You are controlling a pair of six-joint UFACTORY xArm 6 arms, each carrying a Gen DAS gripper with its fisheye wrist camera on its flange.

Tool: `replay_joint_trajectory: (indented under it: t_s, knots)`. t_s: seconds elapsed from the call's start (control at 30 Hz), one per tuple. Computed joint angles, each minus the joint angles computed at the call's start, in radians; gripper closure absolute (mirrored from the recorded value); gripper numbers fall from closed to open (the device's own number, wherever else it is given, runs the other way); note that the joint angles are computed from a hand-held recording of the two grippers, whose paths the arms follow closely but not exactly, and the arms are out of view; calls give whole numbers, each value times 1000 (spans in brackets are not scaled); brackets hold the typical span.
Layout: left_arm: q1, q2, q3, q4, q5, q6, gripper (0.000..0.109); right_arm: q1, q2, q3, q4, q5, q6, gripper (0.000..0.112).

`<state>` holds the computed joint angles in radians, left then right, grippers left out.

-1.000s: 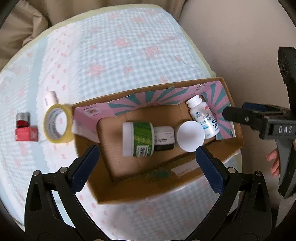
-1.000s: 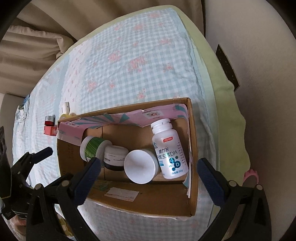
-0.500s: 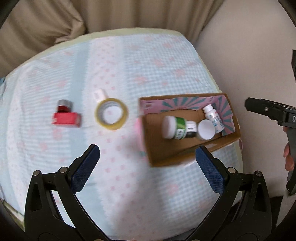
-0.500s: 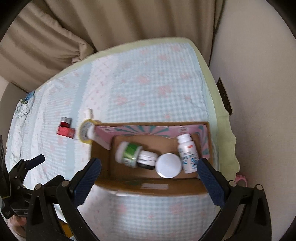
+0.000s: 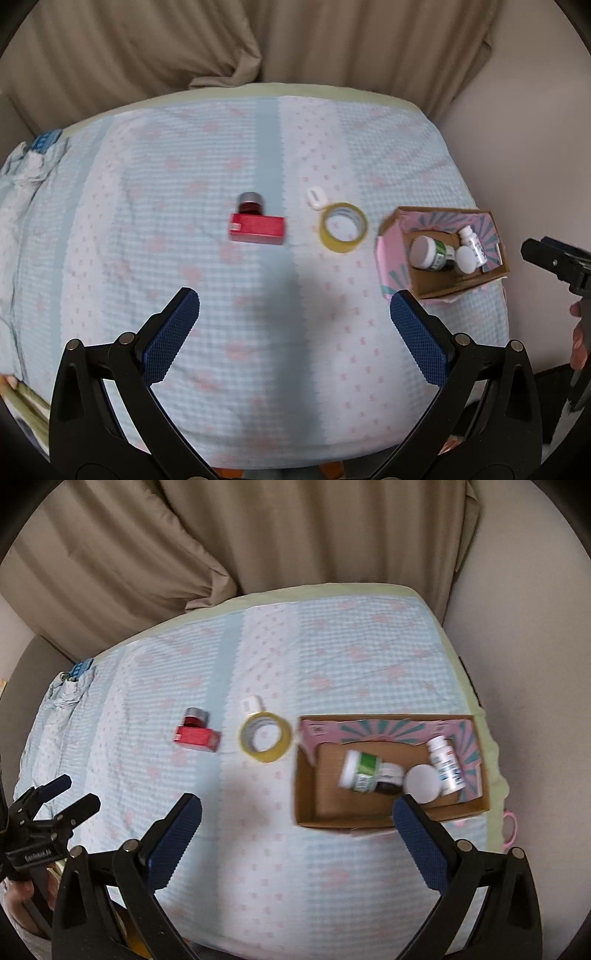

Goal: Organize rigid objects

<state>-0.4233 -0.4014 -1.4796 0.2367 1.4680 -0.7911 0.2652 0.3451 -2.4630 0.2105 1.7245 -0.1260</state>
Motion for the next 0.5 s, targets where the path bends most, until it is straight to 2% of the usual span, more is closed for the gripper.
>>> replay_joint_trajectory:
  t_s: [0.2,0.33,0.5]
  knots:
    - [163,-117,92,-69,-21,148,6,129,-114,185,-66,-114,103,9]
    - [305,-146,125,-159,-42,275,6,206,-129,229,-99,-162,178,9]
    - [419,-120,131,-239,-61,379,6,290,-81,189,-125,-171,261,9]
